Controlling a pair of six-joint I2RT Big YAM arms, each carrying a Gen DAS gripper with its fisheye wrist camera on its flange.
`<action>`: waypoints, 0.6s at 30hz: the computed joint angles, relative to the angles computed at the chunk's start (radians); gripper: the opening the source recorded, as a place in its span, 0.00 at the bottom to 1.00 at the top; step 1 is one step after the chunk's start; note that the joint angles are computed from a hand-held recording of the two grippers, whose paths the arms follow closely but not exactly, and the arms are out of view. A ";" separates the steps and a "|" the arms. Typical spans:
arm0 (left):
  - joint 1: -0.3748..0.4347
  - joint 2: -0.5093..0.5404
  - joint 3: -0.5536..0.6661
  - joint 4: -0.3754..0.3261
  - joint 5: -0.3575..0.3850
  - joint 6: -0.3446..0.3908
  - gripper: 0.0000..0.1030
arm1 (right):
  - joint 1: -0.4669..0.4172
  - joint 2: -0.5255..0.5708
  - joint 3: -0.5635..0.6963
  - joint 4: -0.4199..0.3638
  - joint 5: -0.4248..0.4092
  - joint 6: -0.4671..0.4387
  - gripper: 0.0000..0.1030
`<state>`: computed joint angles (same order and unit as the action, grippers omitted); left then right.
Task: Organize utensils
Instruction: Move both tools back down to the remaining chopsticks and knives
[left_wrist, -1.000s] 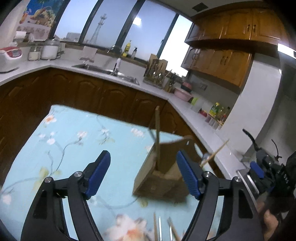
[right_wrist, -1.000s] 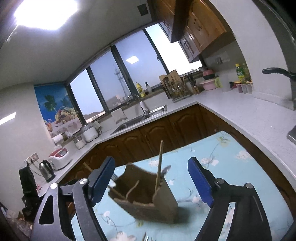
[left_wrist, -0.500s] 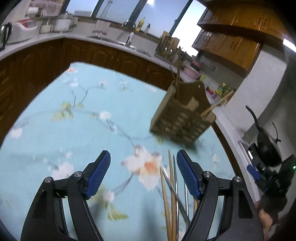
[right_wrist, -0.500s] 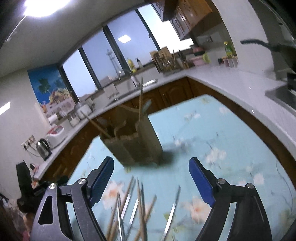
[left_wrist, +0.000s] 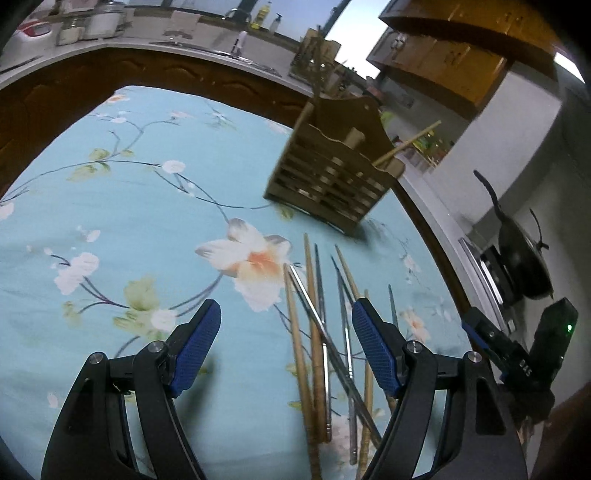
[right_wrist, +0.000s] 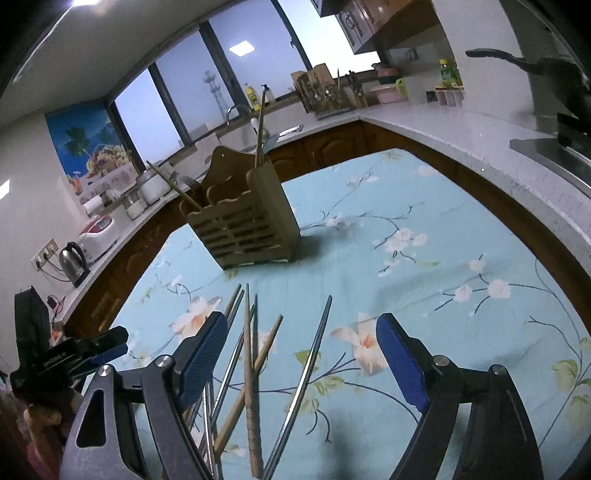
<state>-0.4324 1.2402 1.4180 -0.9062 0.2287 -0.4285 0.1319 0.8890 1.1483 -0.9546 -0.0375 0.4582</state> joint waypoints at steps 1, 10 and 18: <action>-0.004 0.005 0.005 -0.005 0.004 0.001 0.70 | 0.002 0.002 0.000 -0.001 0.000 0.002 0.80; -0.033 0.106 0.102 -0.090 0.051 0.061 0.33 | -0.023 0.053 0.013 -0.035 -0.062 -0.006 0.45; -0.052 0.216 0.205 -0.179 0.078 0.085 0.26 | -0.036 0.114 0.032 -0.068 -0.095 -0.029 0.34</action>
